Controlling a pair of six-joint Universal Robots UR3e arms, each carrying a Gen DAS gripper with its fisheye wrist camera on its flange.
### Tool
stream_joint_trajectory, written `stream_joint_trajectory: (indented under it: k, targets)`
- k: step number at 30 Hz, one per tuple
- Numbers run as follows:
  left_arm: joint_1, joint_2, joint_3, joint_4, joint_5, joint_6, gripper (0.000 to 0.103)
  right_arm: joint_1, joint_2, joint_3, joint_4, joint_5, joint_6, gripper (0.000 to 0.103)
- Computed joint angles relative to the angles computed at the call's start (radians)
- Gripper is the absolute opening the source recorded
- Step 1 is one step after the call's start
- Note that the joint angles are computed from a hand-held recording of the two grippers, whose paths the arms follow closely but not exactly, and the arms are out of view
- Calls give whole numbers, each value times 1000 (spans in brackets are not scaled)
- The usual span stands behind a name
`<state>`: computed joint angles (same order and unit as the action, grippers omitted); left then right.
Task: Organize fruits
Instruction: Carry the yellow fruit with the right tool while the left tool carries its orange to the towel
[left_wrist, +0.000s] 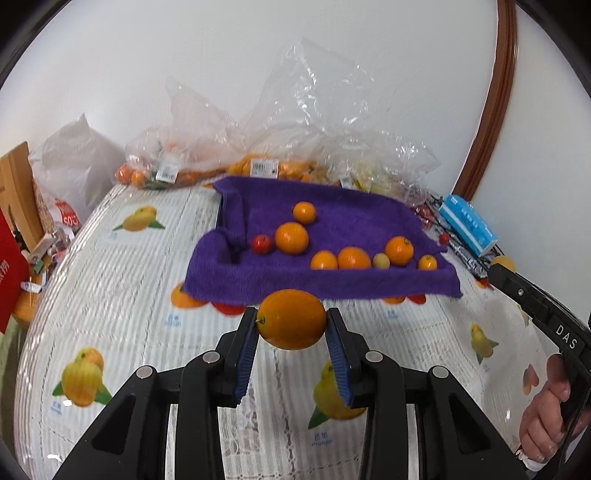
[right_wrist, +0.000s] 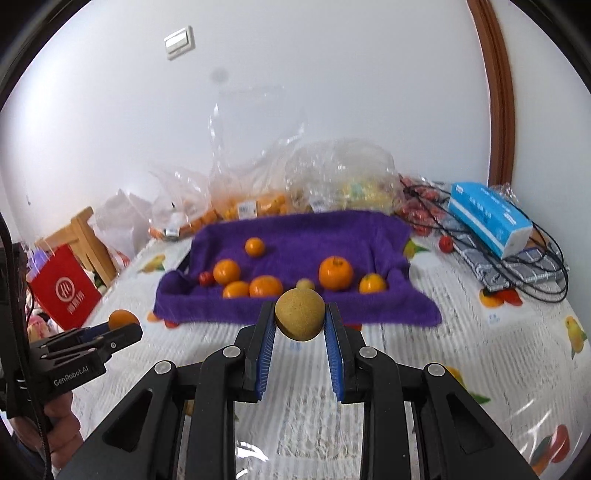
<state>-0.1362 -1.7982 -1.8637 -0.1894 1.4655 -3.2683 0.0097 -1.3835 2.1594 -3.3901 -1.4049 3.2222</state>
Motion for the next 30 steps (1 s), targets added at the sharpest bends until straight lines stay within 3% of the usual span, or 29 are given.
stream_joint_trajectory:
  k: [30]
  targets:
    - [8, -113, 314, -145, 26, -9, 35, 25, 103, -343, 157, -14, -35, 27]
